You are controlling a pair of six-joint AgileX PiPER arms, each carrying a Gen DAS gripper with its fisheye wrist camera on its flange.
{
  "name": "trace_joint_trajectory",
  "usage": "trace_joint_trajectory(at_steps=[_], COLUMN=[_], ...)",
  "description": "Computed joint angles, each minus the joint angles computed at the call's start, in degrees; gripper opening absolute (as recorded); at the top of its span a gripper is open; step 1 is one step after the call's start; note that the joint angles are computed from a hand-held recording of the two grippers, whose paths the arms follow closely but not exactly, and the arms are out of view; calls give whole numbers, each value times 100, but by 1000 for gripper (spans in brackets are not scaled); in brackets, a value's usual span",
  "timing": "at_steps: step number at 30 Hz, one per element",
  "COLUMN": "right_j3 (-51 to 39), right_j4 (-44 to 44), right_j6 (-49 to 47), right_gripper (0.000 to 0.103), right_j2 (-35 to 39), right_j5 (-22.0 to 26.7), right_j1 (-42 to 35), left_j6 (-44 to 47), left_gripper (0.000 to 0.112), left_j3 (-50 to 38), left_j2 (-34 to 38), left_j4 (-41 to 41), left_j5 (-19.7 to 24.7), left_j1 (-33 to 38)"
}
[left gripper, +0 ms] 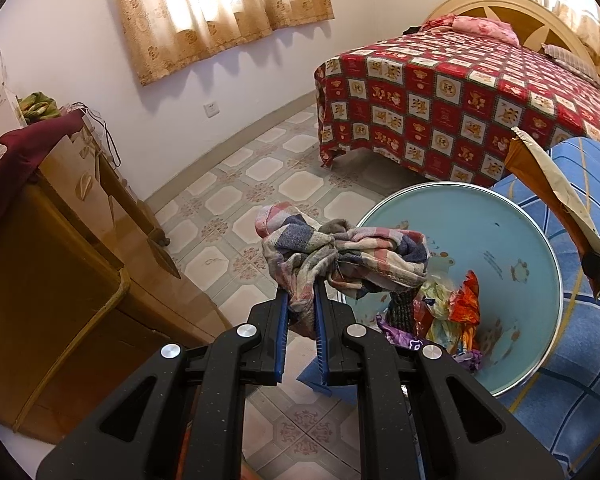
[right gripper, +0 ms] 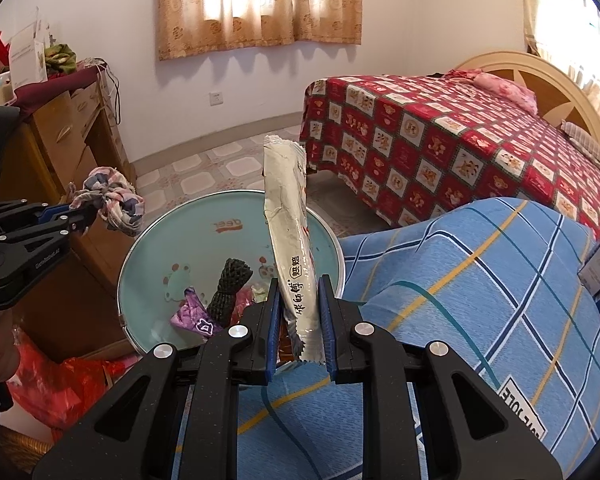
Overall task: Collect trash
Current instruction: 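Hold the cloth and snack bar above the bin opening, then open both grippers to drop the cloth and snack bar into the bin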
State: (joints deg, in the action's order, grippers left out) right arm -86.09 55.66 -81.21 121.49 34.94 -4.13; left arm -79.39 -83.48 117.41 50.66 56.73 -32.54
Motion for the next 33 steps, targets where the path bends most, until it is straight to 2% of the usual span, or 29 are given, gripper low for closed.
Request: trace_joint_trajectory(at_steps=[26, 33], right_j3=[-4, -15], right_j4=[-106, -89], right_j6=[101, 103], right_gripper=[19, 20], right_j2=[16, 22], right_j5=[-70, -57], right_j1=[130, 127], left_j6=[137, 187], left_gripper=[12, 15], left_j3=[-154, -176], left_j2=[64, 27], left_j4=[-94, -67], left_j5=[-33, -189], left_j1=[-2, -80])
